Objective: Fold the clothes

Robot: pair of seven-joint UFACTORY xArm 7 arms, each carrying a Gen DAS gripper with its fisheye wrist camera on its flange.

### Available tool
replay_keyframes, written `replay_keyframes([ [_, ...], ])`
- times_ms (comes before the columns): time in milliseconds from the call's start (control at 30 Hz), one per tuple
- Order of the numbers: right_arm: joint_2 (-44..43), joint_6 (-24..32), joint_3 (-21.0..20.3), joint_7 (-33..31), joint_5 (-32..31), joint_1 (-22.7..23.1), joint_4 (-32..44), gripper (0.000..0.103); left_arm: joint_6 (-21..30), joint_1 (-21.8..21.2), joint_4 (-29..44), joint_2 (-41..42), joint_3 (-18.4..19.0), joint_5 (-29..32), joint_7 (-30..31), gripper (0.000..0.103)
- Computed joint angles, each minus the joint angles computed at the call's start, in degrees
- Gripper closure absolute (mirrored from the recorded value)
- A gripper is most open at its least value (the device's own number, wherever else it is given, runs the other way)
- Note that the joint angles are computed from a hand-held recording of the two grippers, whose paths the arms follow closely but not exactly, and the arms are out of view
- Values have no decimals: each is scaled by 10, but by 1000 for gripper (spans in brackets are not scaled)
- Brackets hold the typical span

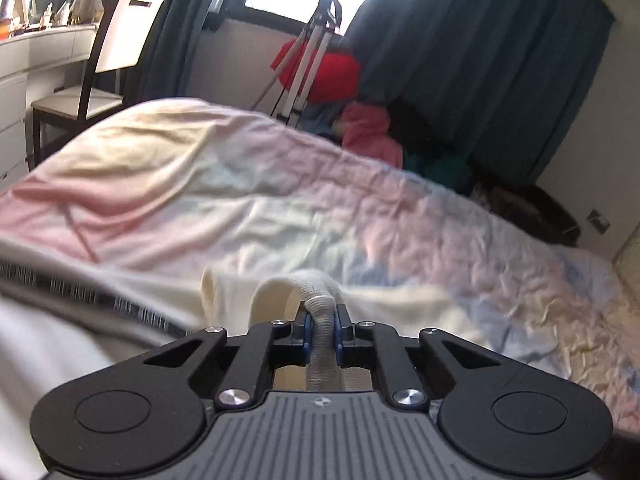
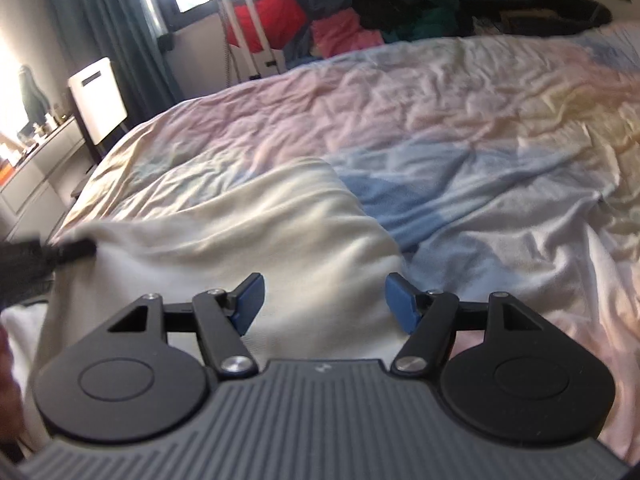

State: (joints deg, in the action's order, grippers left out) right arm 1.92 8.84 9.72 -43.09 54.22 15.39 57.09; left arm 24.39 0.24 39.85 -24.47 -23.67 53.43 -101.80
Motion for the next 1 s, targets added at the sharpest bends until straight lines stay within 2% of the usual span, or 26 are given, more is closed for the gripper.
replay_keyframes([
  [67,4,-14,8,-46,23,4,2,34,12,2,11,24,10,-8,17,92],
  [200,26,-34,5,37,-103,13,-1,34,11,-26,8,73,40,-41,45,92],
  [233,31,-34,4,58,-131,12,-1,32,15,-29,7,78,40,-35,43,92],
  [367,39,-31,33,36,-105,-14,7,32,47,-53,11,75,40,-12,47,92],
  [533,40,-33,46,17,-78,-24,7,32,82,-85,1,46,36,-20,41,86],
  [567,39,-34,49,8,-68,-27,7,32,88,-92,-5,32,34,-30,41,82],
  [633,35,-31,56,-27,-25,-33,7,32,115,-109,-13,1,25,-64,52,57],
  [767,21,-17,55,-126,92,-33,10,34,179,-135,-32,-76,-9,-122,62,44],
  [833,7,8,42,-155,134,-27,6,34,216,-147,-41,-118,-30,-152,61,27],
  [933,-15,22,20,-175,154,-10,-8,34,274,-169,-62,-189,-58,-202,58,21],
  [1000,-26,23,10,-171,136,3,-19,34,321,-180,-67,-226,-70,-242,57,14],
])
